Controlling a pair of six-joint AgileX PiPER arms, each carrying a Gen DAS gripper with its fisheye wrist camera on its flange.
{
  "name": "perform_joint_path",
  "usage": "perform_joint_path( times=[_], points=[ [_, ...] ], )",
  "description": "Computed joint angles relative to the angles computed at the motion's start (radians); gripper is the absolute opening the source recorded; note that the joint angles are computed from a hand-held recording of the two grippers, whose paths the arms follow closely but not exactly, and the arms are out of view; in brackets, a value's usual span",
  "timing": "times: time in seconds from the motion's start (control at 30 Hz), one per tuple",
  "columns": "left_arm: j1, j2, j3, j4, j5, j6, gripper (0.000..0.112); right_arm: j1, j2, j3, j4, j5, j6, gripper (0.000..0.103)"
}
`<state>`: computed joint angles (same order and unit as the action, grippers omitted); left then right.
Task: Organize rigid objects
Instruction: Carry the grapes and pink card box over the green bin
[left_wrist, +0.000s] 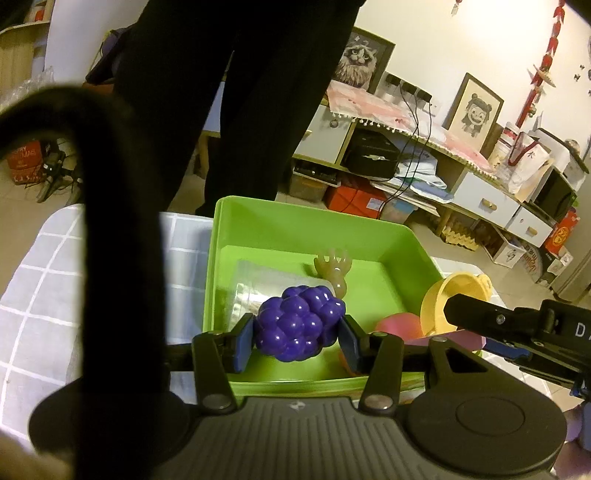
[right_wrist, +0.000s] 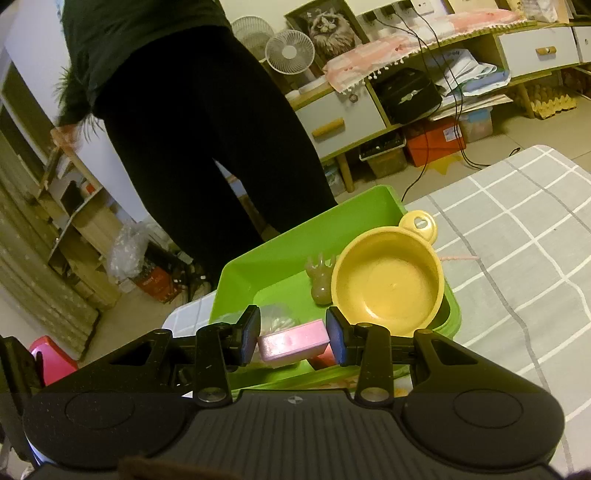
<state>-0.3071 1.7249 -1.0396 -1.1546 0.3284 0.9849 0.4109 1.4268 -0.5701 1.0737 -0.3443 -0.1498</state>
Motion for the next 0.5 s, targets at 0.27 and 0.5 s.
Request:
perform_joint_path(
  times=[0.27,0.5],
  points=[
    [-0.008,0.032,-0.015,-0.032,-0.004,0.022,0.02,-0.001,0.025,-0.015,-0.004,0.003,0.002,0.043],
    [-0.016,0.068,-0.031,-0.076,-0.018,0.052,0.02,-0.007,0.053,-0.028,-0.026,0.003,0.028,0.043]
  ],
)
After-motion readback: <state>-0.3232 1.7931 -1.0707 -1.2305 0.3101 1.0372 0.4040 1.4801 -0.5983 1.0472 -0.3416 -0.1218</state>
